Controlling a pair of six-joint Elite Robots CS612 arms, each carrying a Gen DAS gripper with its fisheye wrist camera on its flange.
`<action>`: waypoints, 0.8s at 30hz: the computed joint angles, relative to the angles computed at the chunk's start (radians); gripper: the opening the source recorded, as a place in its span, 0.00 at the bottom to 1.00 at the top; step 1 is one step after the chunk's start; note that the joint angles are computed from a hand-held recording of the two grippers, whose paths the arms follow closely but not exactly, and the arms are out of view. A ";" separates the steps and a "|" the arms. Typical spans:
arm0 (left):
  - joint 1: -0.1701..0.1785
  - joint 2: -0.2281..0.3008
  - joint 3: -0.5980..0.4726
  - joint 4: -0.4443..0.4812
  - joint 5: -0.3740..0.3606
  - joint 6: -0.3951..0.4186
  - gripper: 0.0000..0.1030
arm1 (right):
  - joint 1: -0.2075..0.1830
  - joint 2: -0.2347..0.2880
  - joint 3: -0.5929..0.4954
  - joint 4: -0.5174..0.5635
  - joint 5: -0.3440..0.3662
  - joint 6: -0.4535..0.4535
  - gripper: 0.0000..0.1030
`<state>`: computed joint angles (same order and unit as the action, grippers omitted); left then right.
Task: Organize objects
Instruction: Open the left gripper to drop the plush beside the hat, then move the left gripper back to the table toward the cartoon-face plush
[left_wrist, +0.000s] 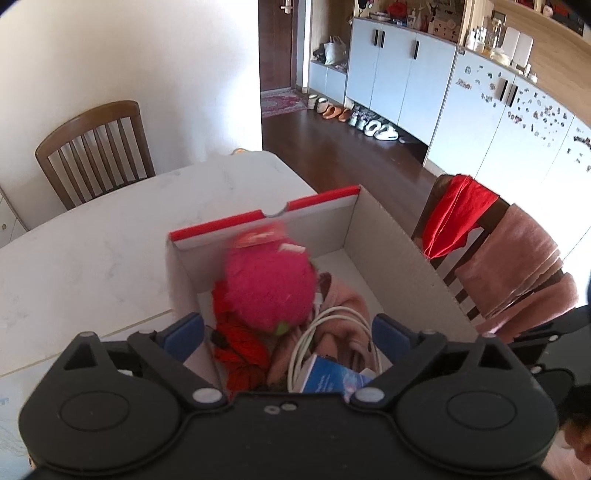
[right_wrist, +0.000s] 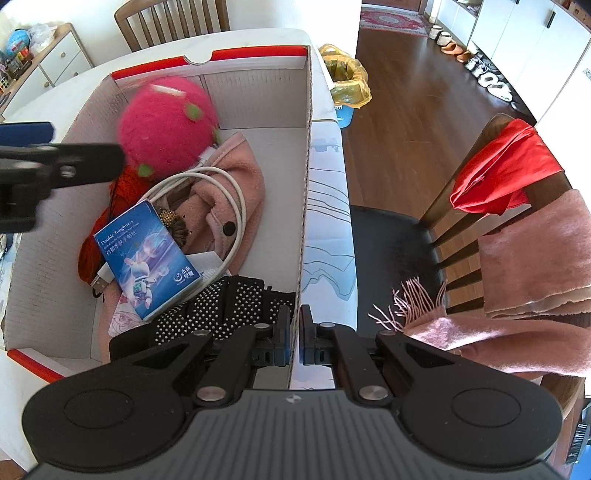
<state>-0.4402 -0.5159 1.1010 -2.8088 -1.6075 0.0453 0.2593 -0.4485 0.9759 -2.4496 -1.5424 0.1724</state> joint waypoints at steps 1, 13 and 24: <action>0.003 -0.007 0.009 -0.008 -0.001 -0.002 0.95 | 0.000 0.000 -0.001 0.001 0.000 0.001 0.03; 0.057 -0.085 0.119 -0.104 0.029 -0.034 0.95 | 0.002 0.002 -0.010 0.014 -0.003 0.004 0.03; 0.117 -0.103 0.158 -0.063 0.170 -0.129 0.97 | 0.001 0.002 -0.015 0.030 -0.003 0.013 0.03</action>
<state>-0.3230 -0.6192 1.2591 -2.8723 -1.4376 -0.0834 0.2606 -0.4462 0.9609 -2.4200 -1.5456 0.1856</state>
